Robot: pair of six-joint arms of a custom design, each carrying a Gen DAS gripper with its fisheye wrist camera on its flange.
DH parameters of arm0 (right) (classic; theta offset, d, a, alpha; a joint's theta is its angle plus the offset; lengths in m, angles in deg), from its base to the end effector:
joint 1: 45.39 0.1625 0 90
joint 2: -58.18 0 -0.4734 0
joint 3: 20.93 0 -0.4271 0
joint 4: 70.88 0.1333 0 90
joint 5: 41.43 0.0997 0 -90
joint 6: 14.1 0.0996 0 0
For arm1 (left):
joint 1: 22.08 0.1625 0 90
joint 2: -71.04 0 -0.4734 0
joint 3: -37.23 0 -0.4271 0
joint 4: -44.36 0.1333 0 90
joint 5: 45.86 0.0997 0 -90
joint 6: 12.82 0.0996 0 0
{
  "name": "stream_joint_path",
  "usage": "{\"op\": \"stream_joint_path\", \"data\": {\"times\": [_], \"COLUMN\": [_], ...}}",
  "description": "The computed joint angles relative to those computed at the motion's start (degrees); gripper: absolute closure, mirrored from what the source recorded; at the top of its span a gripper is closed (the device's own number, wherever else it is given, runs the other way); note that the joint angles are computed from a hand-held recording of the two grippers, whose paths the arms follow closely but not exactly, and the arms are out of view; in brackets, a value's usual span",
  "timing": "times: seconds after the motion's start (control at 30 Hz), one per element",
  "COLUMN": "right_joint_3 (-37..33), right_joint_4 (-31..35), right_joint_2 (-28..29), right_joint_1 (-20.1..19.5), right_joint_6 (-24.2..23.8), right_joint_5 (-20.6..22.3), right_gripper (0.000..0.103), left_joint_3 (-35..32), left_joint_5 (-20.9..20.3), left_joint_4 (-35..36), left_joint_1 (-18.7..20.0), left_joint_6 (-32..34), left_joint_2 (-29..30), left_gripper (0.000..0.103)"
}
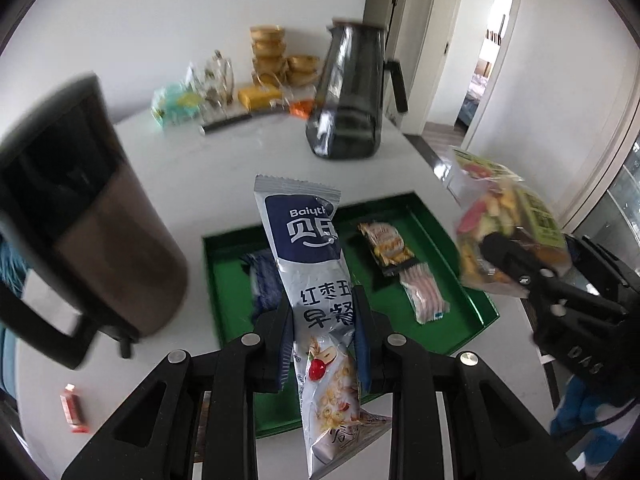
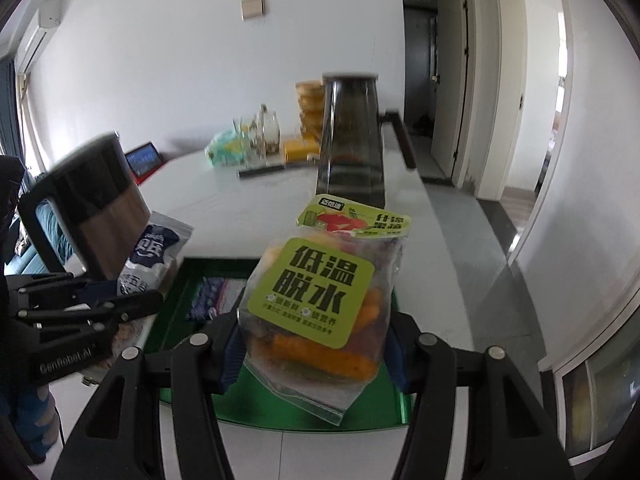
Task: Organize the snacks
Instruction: 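Carry the white bar pack and fruit bag over the green tray, then lower both packs into the tray and open both tools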
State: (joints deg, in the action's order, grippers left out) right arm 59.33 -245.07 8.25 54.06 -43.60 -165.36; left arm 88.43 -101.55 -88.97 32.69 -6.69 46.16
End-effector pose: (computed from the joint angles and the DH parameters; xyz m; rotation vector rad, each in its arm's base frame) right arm 0.2078 -0.7753 0.3409 0.4174 -2.2163 0.9965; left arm -0.3827 -0.8703 0.1228 0.7988 2.4531 -0.5729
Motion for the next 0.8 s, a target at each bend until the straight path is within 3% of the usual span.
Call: {"op": "stream_joint_path", "data": {"times": [0.2, 0.37, 0.53, 0.8], "right_joint_3": [-2.9, -4.7, -4.3, -4.4], "right_joint_4": [4.4, 8.3, 8.6, 7.8], "right_joint_2": [2.8, 4.5, 4.7, 5.2], "right_joint_1": [-2.1, -3.4, -4.3, -4.2], "right_joint_6": [1.3, 2.4, 3.7, 1.9], "right_joint_5": [-0.2, -0.5, -0.5, -1.1], "right_gripper": [0.029, 0.029, 0.029, 0.028], "left_joint_3": [-2.6, -3.5, -3.2, -3.4], "left_joint_5": [0.3, 3.5, 5.0, 5.8], "left_joint_4": [3.5, 4.4, 4.0, 2.4], "left_joint_1": [0.6, 1.0, 1.4, 1.6], "left_joint_6": [-3.8, -5.5, -5.8, -5.1], "left_joint_2": [3.4, 5.2, 5.9, 6.6], "left_gripper": [0.081, 0.081, 0.081, 0.080]}}
